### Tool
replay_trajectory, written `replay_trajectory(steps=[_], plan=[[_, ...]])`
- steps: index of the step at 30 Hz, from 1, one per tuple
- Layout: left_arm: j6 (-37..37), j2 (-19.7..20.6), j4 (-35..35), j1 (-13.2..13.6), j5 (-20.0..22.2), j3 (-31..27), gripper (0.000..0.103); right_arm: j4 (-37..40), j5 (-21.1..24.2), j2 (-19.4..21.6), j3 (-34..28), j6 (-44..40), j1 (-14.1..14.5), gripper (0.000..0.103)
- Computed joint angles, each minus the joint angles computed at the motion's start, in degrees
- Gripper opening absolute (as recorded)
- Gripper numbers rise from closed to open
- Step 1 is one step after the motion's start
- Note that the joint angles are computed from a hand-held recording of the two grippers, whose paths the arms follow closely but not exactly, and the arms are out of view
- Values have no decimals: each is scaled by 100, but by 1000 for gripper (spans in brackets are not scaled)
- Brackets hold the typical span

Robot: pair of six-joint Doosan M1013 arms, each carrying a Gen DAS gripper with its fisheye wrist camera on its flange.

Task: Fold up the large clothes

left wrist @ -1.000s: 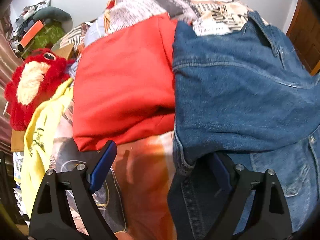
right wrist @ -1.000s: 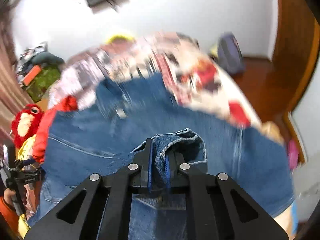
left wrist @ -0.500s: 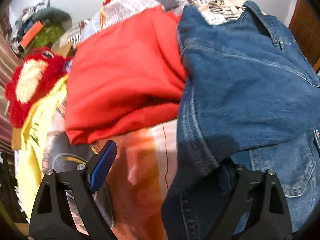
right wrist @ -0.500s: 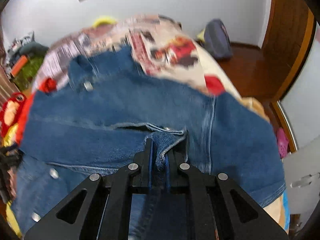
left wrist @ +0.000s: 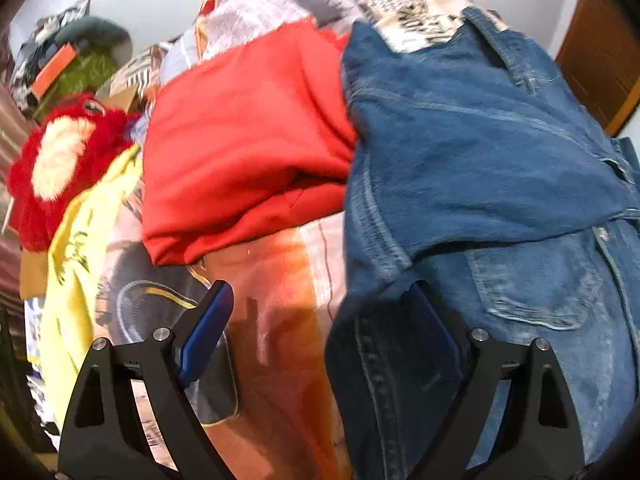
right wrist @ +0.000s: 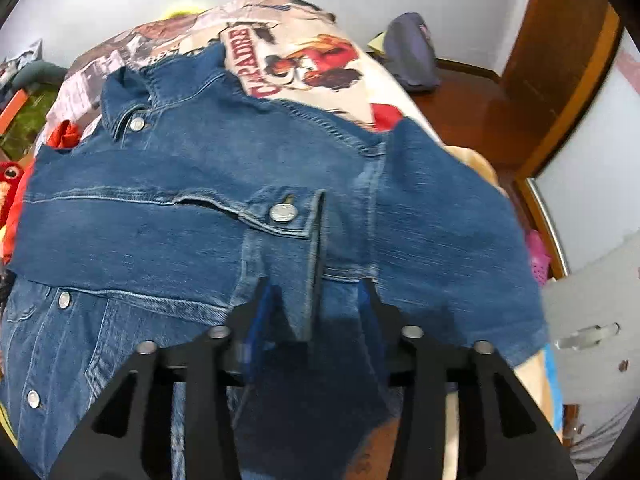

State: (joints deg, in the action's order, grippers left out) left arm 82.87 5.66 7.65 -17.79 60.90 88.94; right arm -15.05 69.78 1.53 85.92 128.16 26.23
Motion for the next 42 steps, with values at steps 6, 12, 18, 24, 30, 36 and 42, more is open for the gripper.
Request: replay_trajectory(steps=[6, 12, 18, 24, 30, 36, 42], plan=[[91, -146, 91, -206, -295, -246, 89, 104, -126, -313, -16, 276, -130, 52], [331, -23, -294, -409, -581, -800, 89, -372, -343, -629, 11, 703, -145, 66], [571, 244, -626, -702, -733, -1254, 89, -358, -472, -893, 274, 1098, -358, 70], [841, 539, -874, -969, -596, -1459, 89, 350, -387, -1050, 754, 1233, -820, 70], [1040, 802, -965, -1189, -352, -1524, 89, 1351, -684, -1133, 1274, 1422, -1380, 70], [1061, 982, -1057, -1265, -241, -1522, 89, 1625, -1003, -1117, 1585, 1597, -1669, 72], [943, 1109, -933, -1294, -102, -1506, 89, 1317, -1367, -1052, 1674, 1984, -1775, 74]])
